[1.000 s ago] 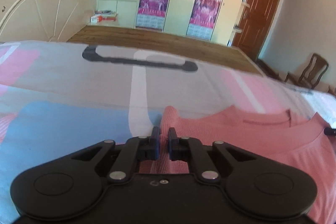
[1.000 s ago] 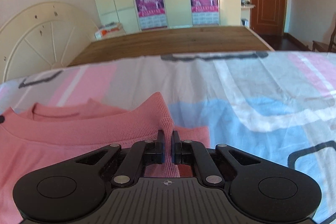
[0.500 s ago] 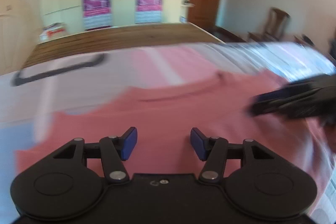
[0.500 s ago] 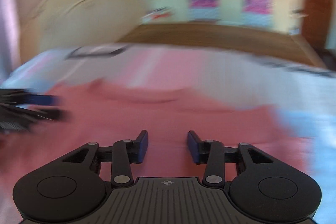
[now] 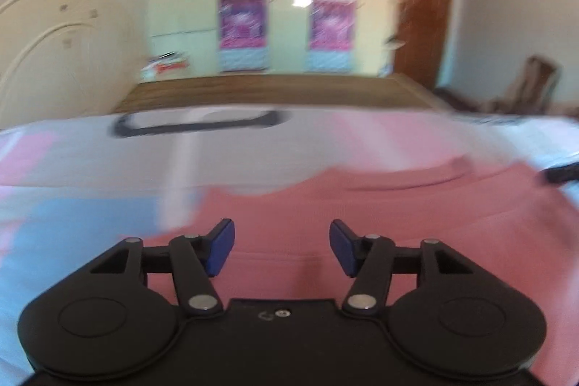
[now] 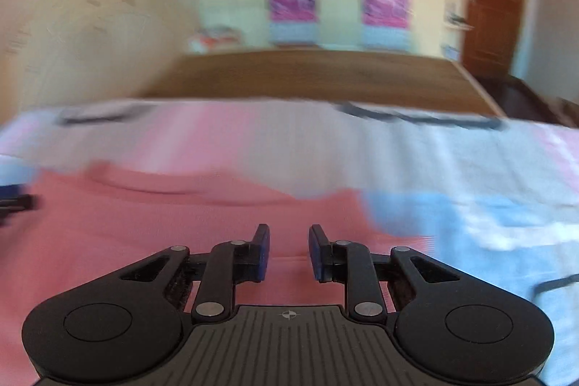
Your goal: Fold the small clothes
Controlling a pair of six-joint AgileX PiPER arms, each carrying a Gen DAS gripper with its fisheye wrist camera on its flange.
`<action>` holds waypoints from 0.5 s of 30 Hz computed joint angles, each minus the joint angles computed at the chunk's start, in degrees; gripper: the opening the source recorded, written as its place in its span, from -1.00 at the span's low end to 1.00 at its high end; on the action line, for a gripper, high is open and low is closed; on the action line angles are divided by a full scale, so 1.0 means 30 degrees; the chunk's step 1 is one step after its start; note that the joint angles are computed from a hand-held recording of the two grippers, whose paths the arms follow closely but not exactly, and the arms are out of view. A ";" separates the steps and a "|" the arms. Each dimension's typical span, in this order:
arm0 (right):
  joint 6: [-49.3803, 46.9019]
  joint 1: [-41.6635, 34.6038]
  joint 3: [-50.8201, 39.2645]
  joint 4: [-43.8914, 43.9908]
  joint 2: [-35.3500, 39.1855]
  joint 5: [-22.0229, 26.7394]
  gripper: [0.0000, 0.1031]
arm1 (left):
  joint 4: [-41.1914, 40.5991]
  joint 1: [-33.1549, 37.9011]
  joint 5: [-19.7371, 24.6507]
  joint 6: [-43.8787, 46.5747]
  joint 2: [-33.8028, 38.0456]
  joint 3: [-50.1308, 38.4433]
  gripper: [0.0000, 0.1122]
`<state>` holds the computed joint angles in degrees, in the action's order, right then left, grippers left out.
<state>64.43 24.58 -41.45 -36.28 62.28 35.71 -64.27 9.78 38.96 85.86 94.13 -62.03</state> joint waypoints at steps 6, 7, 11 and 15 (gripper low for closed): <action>0.5276 0.6455 0.0015 -0.3465 0.2738 0.0843 -0.54 | 0.1298 -0.3180 -0.1344 -0.0095 -0.2430 0.4347 0.12; 0.6336 0.6807 0.0103 -0.4326 0.2942 0.1015 -0.54 | 0.0777 -0.3303 -0.1843 0.0236 -0.2645 0.4745 0.13; 0.6897 0.7630 -0.0692 -0.4404 0.2481 0.2527 -0.54 | 0.0896 -0.1780 0.0151 -0.1139 -0.3710 0.4281 0.03; 0.8110 1.0908 -0.0136 -0.5457 0.1865 0.3343 -0.54 | 0.0026 -0.2556 0.0466 0.0097 -0.5646 0.6210 0.06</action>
